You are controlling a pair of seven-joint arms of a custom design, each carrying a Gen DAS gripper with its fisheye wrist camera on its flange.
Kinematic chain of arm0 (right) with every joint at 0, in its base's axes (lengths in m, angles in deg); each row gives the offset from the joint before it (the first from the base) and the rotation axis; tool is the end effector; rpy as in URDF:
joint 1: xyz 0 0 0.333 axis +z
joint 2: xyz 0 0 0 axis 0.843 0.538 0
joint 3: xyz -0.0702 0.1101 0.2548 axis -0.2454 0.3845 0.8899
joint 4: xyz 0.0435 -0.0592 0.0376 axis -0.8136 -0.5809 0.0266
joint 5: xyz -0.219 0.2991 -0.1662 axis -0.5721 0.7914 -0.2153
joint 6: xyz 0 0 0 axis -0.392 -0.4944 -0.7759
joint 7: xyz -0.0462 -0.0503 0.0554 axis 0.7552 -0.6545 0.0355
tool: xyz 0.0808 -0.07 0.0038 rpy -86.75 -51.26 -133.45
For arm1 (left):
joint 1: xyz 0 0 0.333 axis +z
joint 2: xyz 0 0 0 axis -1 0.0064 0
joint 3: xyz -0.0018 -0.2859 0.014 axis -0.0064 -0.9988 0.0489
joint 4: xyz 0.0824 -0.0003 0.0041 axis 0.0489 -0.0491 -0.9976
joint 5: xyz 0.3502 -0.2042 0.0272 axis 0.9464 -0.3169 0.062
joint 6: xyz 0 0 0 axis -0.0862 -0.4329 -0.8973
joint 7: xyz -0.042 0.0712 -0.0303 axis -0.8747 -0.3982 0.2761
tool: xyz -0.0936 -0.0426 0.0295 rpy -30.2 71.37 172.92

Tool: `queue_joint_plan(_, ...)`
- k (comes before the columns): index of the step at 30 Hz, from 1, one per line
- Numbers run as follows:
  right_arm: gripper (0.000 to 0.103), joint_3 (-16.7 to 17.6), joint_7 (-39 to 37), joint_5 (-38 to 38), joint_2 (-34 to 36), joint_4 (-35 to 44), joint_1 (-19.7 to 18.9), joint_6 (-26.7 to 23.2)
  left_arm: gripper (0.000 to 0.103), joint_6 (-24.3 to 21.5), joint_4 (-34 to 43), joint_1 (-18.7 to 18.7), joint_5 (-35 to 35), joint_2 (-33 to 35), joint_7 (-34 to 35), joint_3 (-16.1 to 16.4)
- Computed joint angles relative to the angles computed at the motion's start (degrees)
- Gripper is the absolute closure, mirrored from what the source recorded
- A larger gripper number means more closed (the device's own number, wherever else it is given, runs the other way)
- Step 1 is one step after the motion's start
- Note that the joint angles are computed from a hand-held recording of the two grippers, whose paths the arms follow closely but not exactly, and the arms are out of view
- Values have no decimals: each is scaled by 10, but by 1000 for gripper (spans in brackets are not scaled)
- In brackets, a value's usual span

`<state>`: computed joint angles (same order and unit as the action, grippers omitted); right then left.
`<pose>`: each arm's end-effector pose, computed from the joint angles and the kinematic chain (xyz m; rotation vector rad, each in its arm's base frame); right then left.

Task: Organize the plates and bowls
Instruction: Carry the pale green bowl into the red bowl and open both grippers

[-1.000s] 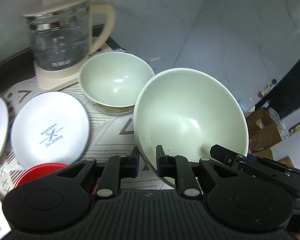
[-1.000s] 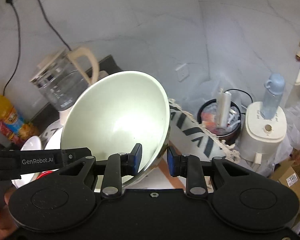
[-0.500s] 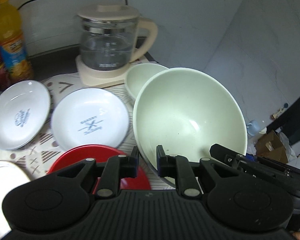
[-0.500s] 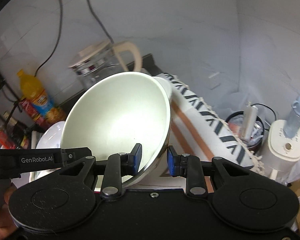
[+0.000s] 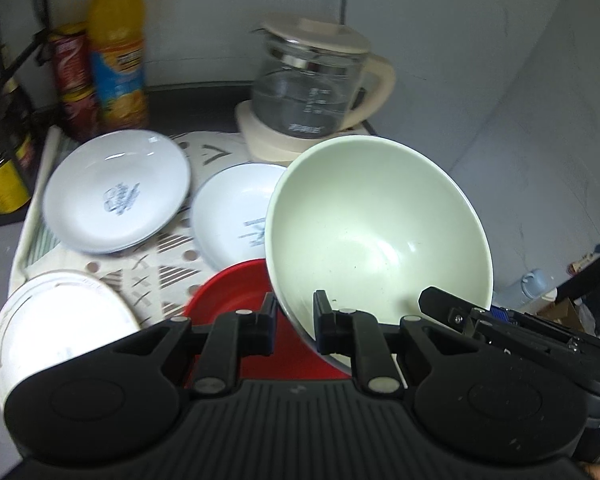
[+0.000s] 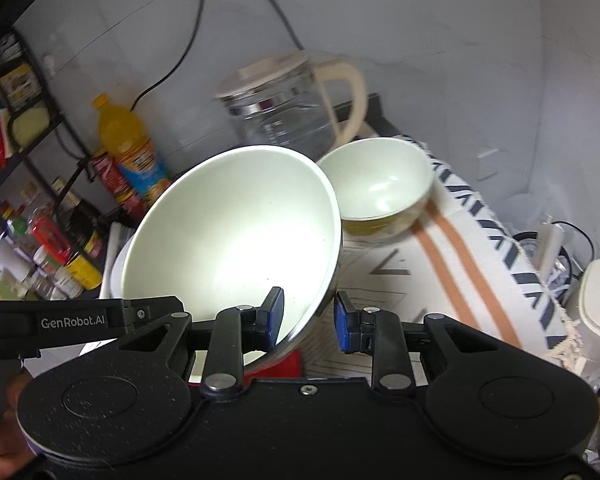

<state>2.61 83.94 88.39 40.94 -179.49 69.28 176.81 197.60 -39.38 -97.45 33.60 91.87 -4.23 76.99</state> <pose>0.6489 0.1757 0.4506 -1.7553 1.5433 -0.2529 0.6014 -0.1972 0.4762 -2.1059 1.7556 -0.7725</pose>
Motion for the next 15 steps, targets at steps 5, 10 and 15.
queue_joint_plan(5, 76, 7, -9, -3, 6, 9, 8, -16, 87, -2, -31, 7, -3, -24, -15, 6)
queue_joint_plan(10, 76, 8, -8, -11, 8, 13, 17, -32, 87, -5, -56, 12, -9, -41, -19, 8)
queue_joint_plan(15, 75, 6, 2, -25, 10, 13, 24, -50, 86, -11, -75, 14, -21, -51, -17, 9)
